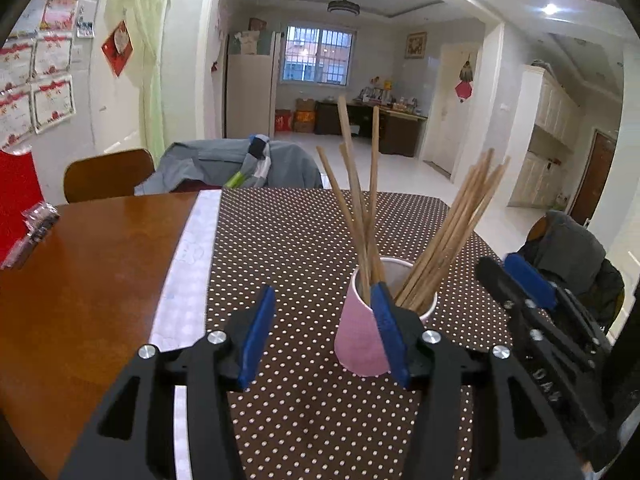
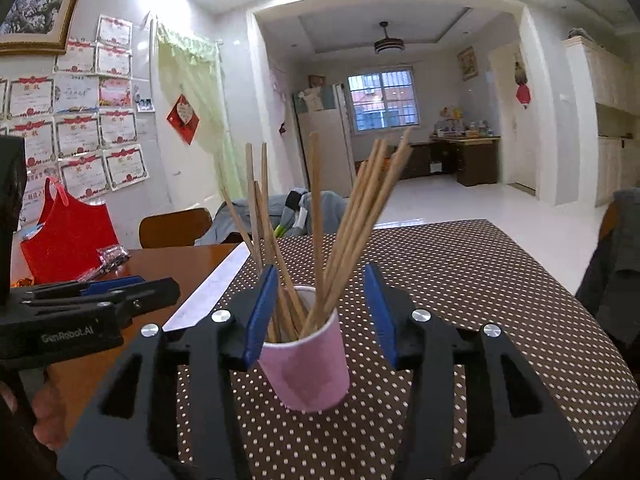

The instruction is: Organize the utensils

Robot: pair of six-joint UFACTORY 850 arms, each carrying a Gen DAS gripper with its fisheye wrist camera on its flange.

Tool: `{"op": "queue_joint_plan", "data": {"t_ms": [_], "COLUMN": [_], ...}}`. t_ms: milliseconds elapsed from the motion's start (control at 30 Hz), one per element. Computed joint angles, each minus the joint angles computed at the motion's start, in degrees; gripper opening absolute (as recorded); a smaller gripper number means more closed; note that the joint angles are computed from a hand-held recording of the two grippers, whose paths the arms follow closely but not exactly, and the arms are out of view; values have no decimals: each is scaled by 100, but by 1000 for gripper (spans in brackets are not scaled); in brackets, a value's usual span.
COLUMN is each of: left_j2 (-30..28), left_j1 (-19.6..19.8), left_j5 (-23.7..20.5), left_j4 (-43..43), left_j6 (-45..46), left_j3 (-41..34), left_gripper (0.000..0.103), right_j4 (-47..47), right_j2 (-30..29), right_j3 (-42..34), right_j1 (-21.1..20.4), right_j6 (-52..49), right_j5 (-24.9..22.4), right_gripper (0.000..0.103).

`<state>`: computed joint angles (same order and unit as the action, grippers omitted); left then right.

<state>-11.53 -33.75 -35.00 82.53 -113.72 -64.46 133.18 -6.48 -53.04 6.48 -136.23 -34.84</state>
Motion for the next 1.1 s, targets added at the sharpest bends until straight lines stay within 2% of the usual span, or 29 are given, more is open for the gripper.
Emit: {"op": "queue_joint_plan", "data": {"t_ms": [67, 100, 133, 233, 300, 367, 467, 667, 733, 933, 1100], "left_j2": [96, 168, 214, 383, 445, 526, 677, 806, 815, 834, 867], "left_j1": [-122, -206, -262, -480, -613, -818, -1081, -1454, -1529, -1757, -1842], "left_j5": [-155, -241, -297, -513, -693, -1023, -1410, -1998, -2063, -2368, -2494], "left_j4": [195, 327, 422, 782, 892, 944, 1260, 1453, 1493, 1710, 1891], "left_j6": [-126, -235, -331, -648, -742, -779, -1083, -1239, -1204, -1318, -1584], "left_j3": [82, 143, 186, 359, 426, 510, 700, 866, 887, 991, 1097], "left_gripper": [52, 56, 58, 58, 58, 60, 64, 68, 70, 71, 73], "right_j4": [121, 70, -18, -18, 350, 332, 116, -164, -194, 446, 449], "right_j2": [222, 306, 400, 722, 1009, 1190, 1449, 1798, 1904, 2273, 2438], "right_j3": [180, 239, 301, 510, 693, 821, 1012, 1255, 1327, 1587, 1685], "right_j1": [-41, -72, -108, -169, -124, -168, -250, -406, -460, -476, -552], "right_j6": [-102, -43, 63, 59, -374, -430, -253, 23, 64, -657, -676], "right_j5": [106, 130, 148, 222, 419, 441, 402, 407, 327, 242, 193], "right_gripper": [45, 46, 49, 53, 58, 66, 71, 75, 78, 82, 84]}}
